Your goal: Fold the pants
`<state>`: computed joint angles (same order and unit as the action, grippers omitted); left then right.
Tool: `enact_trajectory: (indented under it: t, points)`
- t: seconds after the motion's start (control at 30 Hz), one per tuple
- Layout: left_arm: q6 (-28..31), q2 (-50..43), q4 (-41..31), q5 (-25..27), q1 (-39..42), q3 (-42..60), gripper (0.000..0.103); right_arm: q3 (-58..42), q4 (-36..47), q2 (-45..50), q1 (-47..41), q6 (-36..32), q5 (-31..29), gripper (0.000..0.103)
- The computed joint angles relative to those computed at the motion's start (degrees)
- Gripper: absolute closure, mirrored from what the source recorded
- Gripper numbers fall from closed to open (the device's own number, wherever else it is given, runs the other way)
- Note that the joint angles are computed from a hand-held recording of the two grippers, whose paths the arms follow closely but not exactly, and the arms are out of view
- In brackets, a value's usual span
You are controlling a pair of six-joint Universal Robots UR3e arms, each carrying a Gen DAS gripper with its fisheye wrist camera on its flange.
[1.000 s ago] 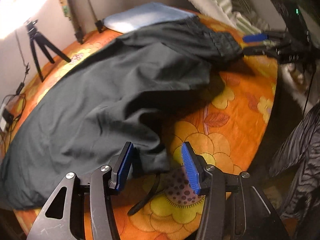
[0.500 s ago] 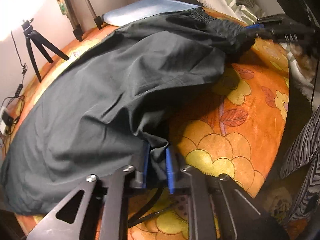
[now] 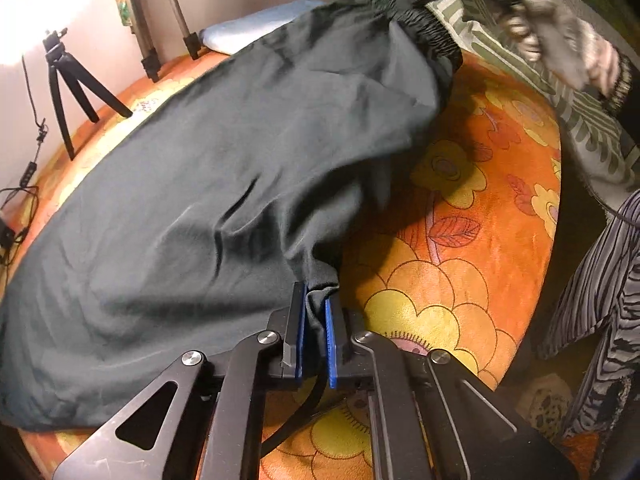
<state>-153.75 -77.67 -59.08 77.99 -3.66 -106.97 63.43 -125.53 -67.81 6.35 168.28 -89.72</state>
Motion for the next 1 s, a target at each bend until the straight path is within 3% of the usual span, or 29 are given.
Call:
enact_trajectory:
  t: [0.13,0.2,0.23,0.27,0.43,0.63,0.87,0.9,1.0]
  points:
    - [-0.01,-0.23,-0.60,-0.46,0.14,0.44,0.097,-2.39,1.29,4.33,-2.60,2.30,1.35,0.085]
    - [-0.11,-0.28,-0.77,-0.43,0.13,0.68,0.097,3.70,-2.77,1.19,-4.18,3.58,2.45,0.065]
    - [0.06,-0.07,-0.94,-0.39,0.14,0.64,0.097,9.45,-5.75,-2.66,-5.71,5.16,3.70,0.047]
    - [0.20,0.23,-0.95,-0.38,0.23,0.47,0.097,13.69,-7.60,-5.68,-7.03,5.92,5.35,0.039]
    - [-0.54,2.04,-1.18,-0.96,0.75,0.01,0.097,34.03,-7.53,-22.68,-15.18,9.07,16.91,0.028]
    - [-0.92,4.00,-0.90,-0.73,0.81,-0.91,0.097,44.64,-6.59,-27.13,-19.38,14.26,26.40,0.028]
    - [-0.52,5.48,-0.83,-1.30,1.37,-1.35,0.097,44.67,-13.68,-21.90,-16.19,24.02,27.75,0.028]
    - [-0.44,5.76,-0.86,-1.57,1.63,-1.52,0.097,44.44,-14.70,-21.30,-15.87,25.00,27.88,0.030]
    - [-0.24,6.48,-1.81,-2.66,2.65,-1.65,0.097,45.27,-18.47,-20.36,-16.00,29.10,28.19,0.053]
